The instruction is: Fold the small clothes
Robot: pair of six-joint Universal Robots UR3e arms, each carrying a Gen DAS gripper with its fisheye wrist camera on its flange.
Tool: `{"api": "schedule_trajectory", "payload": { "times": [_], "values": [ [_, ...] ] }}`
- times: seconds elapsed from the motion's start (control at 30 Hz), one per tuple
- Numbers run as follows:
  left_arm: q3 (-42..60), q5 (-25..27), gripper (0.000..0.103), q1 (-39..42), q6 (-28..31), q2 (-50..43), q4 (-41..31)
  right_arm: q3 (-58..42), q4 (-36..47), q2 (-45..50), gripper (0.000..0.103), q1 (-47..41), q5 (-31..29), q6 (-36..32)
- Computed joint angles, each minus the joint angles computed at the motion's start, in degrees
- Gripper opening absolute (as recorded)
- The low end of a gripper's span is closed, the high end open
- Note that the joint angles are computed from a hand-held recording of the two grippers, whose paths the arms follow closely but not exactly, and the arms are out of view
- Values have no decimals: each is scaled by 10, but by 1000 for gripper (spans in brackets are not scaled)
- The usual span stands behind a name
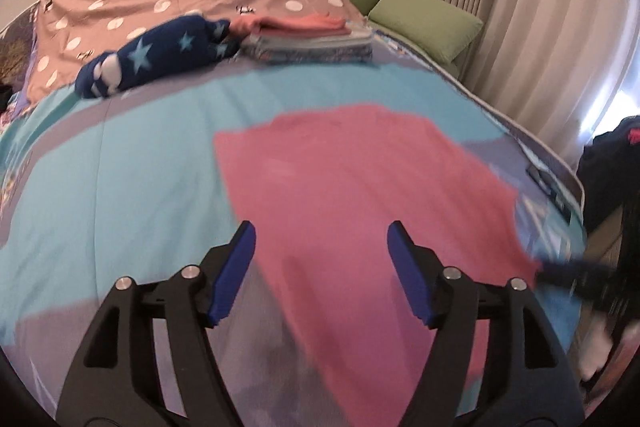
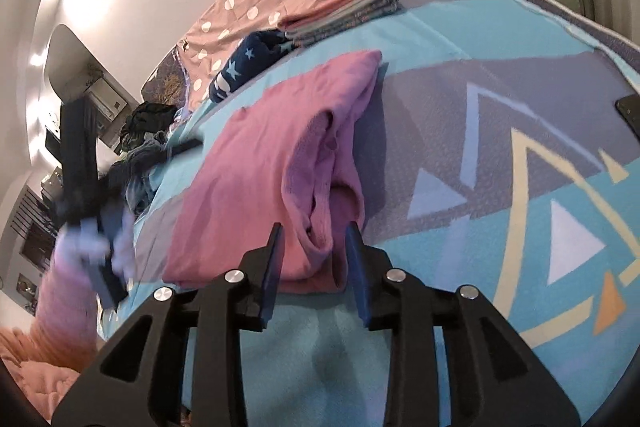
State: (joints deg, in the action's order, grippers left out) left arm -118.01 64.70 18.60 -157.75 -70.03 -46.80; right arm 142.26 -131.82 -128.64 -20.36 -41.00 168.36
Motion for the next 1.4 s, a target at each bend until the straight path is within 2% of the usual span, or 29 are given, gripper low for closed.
{"api": "schedule_trajectory", "payload": {
  "times": [0.1, 0.17, 0.2, 0.23, 0.27, 0.3, 0.37, 0.47, 0.57, 0.67, 0.73, 0.8, 0.83, 0.87, 0.9, 0.97, 1.07, 1.13, 1.2, 1.27, 1.33, 1.4],
  "values": [
    [-56, 26, 73, -4, 24, 43, 5, 32, -91, 19, 31, -5, 39, 23],
    [-91, 29, 75, -2, 31, 57, 12, 50, -114, 32, 22, -10, 64, 16],
    [-103, 21, 75, 4, 29, 58, 9, 49, -156, 60, 14, 14, 29, 47],
    [-113, 13, 75, 12, 24, 57, 6, 35, -202, 106, 9, 55, -55, 80],
    [-124, 2, 77, 24, 20, 59, 6, 42, -236, 131, 6, 73, -108, 91],
    [-131, -7, 77, 32, 21, 63, 7, 53, -253, 132, 4, 66, -114, 97],
    [-133, -22, 77, 49, 34, 75, -12, 52, -187, 94, 1, 37, -98, 83],
    [-139, -31, 77, 62, 50, 95, -31, 24, -146, 58, 2, 42, -131, 86],
    [-145, -33, 77, 62, 60, 112, -42, 4, -137, 50, 2, 33, -66, 58],
    [-143, -26, 78, 50, 55, 115, -42, -31, -234, 141, 3, 94, -60, 77],
    [-145, -30, 78, 57, 57, 121, -51, -70, -308, 233, 4, 155, -104, 113],
    [-150, -39, 79, 70, 63, 138, -69, -120, -282, 307, 5, 196, -197, 144],
    [-153, -45, 79, 79, 69, 148, -81, -121, -272, 325, 0, 180, -184, 147],
    [-155, -48, 79, 84, 73, 155, -90, -98, -276, 326, 0, 140, -124, 152],
    [-157, -51, 79, 90, 78, 164, -99, -93, -249, 316, 0, 116, -91, 143],
    [-156, -58, 79, 100, 89, 176, -119, -101, -185, 285, 1, 82, -55, 117],
    [-145, -64, 79, 105, 94, 173, -137, -97, -173, 234, 18, 47, -38, 94],
    [-133, -82, 79, 117, 110, 180, -163, -104, -192, 234, 52, 33, -38, 98],
    [-115, -114, 80, 139, 134, 177, -199, -127, -187, 256, 66, 30, -39, 94],
    [-96, -144, 83, 163, 146, 161, -223, -189, -149, 328, 69, 45, -27, 68],
    [-79, -163, 83, 178, 136, 124, -216, -260, -136, 414, 70, 76, -36, 80],
    [-53, -179, 83, 182, 122, 61, -199, -292, -104, 449, 70, 80, -25, 57]
  ]
}}
